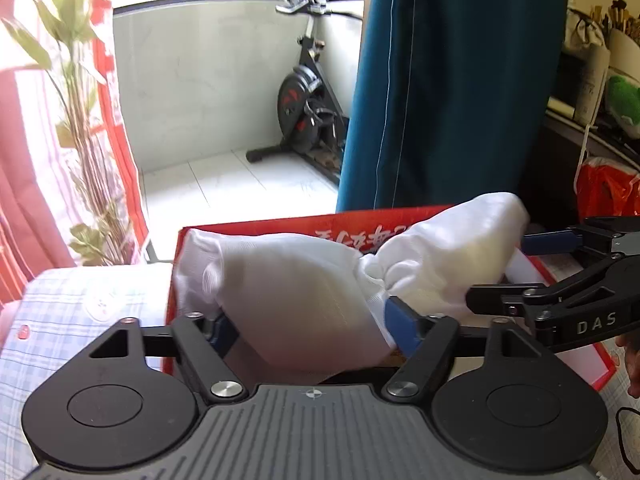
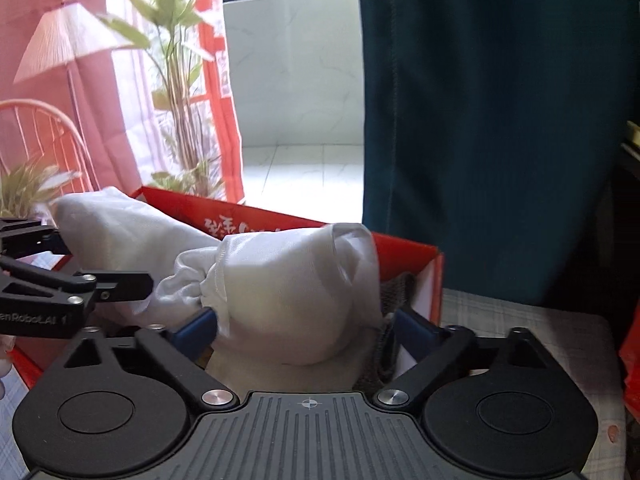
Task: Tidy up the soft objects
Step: 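Lift the white cloth bundle into the red box and open both grippers, then move both open grippers down to the black glove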
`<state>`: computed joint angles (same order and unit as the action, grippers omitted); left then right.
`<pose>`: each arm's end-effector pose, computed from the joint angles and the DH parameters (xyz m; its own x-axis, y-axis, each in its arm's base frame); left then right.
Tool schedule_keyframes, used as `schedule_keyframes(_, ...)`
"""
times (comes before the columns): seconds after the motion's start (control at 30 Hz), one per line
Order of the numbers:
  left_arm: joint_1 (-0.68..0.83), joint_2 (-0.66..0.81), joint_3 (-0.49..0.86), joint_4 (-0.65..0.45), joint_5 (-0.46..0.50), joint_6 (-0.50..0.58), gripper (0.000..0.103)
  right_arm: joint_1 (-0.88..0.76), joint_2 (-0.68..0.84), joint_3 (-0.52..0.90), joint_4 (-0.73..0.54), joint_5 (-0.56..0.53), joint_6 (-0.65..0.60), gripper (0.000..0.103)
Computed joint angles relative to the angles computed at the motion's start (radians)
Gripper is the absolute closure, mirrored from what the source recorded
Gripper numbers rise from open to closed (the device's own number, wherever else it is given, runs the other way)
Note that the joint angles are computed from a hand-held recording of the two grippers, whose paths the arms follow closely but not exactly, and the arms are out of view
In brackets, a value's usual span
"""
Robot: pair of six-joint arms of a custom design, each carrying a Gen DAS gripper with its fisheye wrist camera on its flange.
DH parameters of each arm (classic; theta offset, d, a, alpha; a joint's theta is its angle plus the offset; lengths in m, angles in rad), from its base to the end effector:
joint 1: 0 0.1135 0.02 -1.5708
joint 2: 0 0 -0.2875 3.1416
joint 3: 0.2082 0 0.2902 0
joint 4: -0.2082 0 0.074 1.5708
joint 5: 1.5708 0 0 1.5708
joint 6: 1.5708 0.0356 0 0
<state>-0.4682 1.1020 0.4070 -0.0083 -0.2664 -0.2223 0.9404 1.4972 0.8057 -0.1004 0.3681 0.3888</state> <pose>0.2088 -0.0951 0.1642 -0.6194 0.0749 -0.7815 0.1226 0.9924 -0.0021 0.2055 0.2599 0.1891 -0.6174 -0.2461 -0.7471 -0.4005 0.9158 0.0293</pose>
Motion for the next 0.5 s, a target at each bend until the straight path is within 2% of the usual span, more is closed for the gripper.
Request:
schedule_keyframes(0.13, -0.066, -0.121, -0.037, -0.062, -0.069, -0.03, 0.013, 0.027, -0.046, -0.018, -0.044, 0.028, 0.009, 0.001)
schedule_keyframes(0.23, -0.129, -0.195, -0.056, -0.132, -0.139, -0.129, 0.008, 0.063, -0.084, -0.042, -0.067, 0.059, 0.029, 0.001)
schedule_keyframes(0.33, -0.201, -0.284, -0.088, -0.18, -0.184, -0.195, 0.007, 0.098, -0.109, -0.057, -0.098, 0.079, 0.072, 0.001)
schedule_keyframes(0.5, -0.357, -0.359, -0.109, -0.296, -0.326, -0.288, 0.007, 0.18, -0.157, -0.093, -0.133, 0.128, 0.127, 0.001)
